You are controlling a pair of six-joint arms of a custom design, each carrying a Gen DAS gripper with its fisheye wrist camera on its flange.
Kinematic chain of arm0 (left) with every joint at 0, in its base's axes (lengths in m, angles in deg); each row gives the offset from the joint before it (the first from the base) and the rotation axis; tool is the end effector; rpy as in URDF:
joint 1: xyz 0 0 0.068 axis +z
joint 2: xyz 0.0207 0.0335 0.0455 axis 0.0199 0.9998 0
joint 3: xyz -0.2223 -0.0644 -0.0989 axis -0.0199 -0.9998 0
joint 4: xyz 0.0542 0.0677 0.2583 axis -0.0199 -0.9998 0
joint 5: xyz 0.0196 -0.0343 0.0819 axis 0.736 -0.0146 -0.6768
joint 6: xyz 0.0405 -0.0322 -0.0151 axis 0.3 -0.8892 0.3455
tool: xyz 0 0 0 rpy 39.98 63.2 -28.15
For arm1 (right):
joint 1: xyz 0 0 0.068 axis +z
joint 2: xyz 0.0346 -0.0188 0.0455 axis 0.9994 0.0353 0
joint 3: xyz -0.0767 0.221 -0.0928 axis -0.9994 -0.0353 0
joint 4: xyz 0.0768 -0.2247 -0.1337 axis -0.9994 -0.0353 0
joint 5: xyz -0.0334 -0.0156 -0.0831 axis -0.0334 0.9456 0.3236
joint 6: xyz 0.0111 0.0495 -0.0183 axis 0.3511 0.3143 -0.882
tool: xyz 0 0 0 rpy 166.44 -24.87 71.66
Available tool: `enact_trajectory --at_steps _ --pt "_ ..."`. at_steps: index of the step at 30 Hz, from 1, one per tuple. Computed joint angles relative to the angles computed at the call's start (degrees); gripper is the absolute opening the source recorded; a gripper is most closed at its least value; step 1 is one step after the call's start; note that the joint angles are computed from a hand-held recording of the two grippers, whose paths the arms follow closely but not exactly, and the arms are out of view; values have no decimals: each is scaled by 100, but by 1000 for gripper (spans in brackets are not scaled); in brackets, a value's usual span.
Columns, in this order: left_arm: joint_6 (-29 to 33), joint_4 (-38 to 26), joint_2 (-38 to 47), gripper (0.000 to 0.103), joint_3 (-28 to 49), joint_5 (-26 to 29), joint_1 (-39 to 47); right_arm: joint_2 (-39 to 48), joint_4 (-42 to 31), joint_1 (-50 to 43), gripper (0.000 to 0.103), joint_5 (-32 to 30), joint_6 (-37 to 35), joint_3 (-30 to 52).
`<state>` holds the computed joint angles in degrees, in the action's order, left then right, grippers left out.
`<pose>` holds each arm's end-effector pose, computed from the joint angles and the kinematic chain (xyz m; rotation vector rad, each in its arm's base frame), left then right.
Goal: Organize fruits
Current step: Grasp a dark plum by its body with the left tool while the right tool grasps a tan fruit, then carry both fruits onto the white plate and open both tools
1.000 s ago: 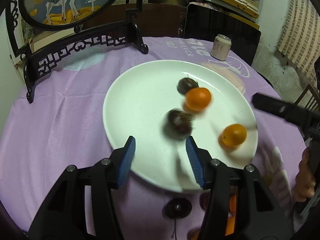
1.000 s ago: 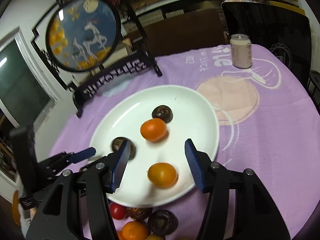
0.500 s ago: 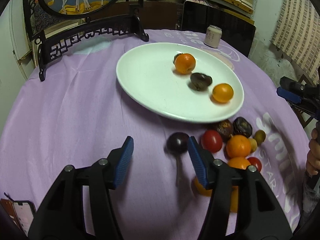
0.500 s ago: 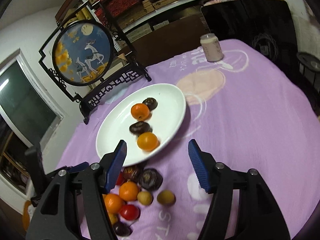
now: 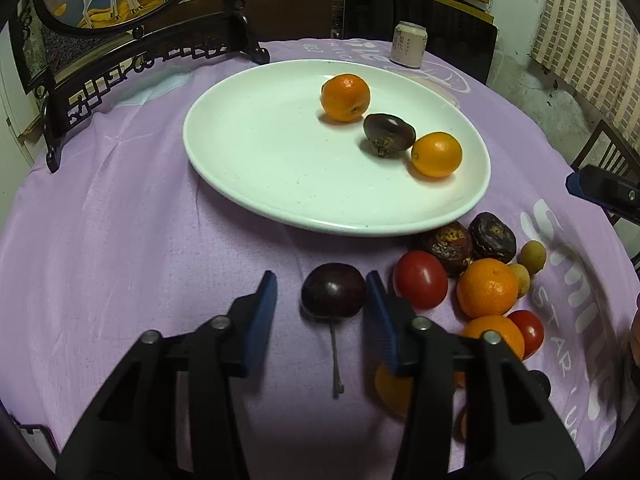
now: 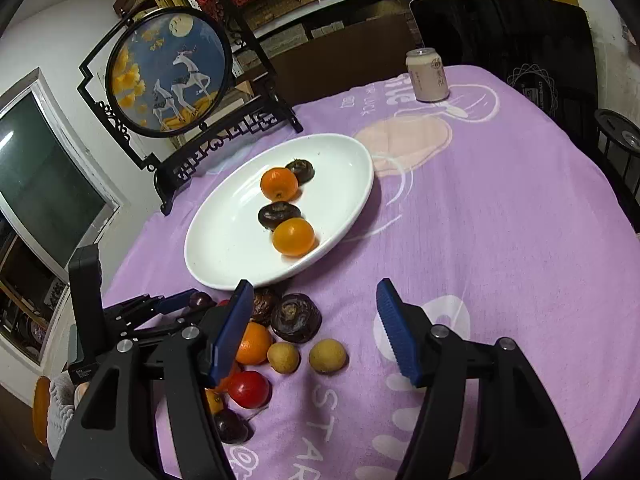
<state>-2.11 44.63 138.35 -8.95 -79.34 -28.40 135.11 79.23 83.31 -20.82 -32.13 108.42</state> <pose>0.2454 -0.1269 -0.0004 -0.0839 2.4716 -0.0418 0.3125 -0.0017 0.0319 -0.4298 2.3271 0.7884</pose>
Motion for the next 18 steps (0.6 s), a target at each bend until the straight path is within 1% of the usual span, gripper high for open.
enact_trajectory --at_steps 1,2,4,6,9,12,18 --pt "14 66 -51 31 -69 130 39 20 -49 24 63 41 -42 19" --pt "-18 79 -85 31 -110 163 41 40 -89 38 57 83 -105 31" --pt "-82 59 -200 31 -215 97 39 147 -248 101 53 238 -305 73" --pt "-160 93 -380 31 -375 -40 52 275 -312 151 47 398 -452 72" --pt "-227 194 -602 31 -572 -43 150 381 -215 252 44 688 -610 -40" --pt "-228 175 -624 31 -592 -7 194 401 -51 345 44 836 -682 -148" --pt "-187 67 -512 31 -471 -66 113 593 237 612 31 1246 -672 -157"
